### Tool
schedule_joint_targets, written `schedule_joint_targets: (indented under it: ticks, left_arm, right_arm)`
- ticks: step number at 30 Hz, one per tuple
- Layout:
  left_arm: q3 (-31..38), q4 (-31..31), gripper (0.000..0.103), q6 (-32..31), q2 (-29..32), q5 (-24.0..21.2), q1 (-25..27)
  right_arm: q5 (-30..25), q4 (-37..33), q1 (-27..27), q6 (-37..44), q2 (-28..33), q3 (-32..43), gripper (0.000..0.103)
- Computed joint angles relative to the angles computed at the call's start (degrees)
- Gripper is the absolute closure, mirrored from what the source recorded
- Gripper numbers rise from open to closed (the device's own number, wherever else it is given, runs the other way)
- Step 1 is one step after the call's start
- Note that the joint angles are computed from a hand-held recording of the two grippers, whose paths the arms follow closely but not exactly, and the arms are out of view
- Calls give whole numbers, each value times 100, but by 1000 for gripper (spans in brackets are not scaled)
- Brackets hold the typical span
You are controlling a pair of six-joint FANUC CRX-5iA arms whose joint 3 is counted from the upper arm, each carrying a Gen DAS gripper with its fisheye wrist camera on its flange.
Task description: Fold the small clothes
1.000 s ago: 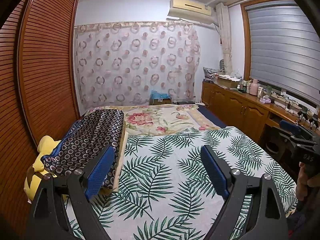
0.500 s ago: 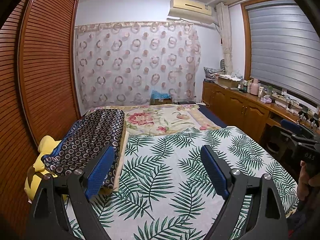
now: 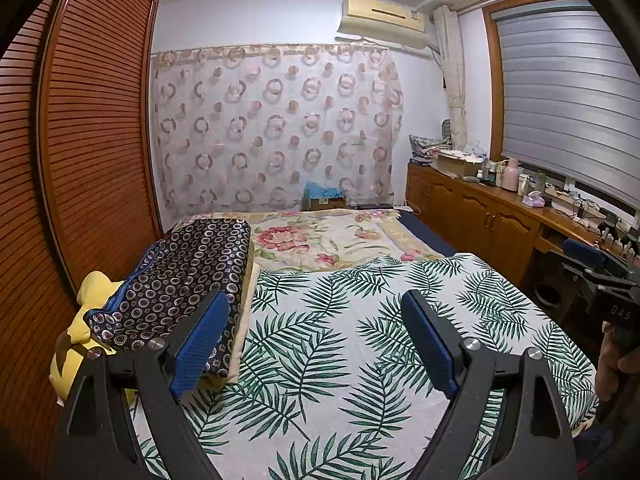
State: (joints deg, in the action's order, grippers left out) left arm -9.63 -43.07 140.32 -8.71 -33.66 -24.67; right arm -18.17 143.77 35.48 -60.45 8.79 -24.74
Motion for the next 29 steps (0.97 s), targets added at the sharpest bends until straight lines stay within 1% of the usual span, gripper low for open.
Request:
schedule_joint_targets:
  ticks: [29]
  left_arm:
    - [0, -23, 15, 19, -3, 7, -1]
  right_arm:
    - [105, 376, -147, -288, -41, 16, 19]
